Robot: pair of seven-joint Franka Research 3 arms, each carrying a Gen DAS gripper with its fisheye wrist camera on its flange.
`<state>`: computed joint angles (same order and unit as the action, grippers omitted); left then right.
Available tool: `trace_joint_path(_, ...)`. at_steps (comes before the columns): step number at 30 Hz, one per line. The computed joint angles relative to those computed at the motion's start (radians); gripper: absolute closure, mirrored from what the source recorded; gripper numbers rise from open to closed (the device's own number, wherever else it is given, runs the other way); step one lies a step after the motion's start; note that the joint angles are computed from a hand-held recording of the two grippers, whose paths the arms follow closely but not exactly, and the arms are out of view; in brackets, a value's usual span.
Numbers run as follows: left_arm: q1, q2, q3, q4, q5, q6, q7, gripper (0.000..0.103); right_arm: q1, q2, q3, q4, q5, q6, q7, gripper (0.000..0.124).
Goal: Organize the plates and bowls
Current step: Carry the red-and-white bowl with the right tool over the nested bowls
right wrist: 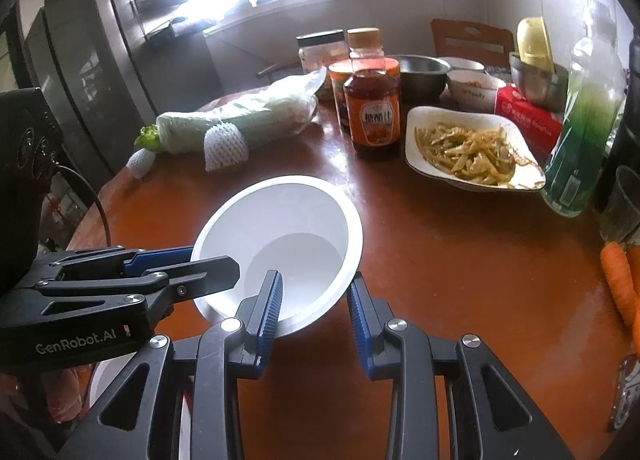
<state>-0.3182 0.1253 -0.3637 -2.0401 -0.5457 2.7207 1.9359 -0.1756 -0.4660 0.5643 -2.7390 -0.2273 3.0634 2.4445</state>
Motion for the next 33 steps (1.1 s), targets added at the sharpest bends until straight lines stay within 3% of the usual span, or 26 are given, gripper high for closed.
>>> trace_joint_path(10,-0.015,-0.086,0.022,-0.072,-0.082,0.027,0.064,0.069,0.022,-0.065,0.021,-0.002,-0.002,-0.027,0.021,0.089)
trace_joint_path(33,-0.122,-0.24,0.119,-0.209,-0.178,0.075,0.16,0.069,0.083,-0.201,0.06,-0.009,-0.034,-0.11,0.103,0.089)
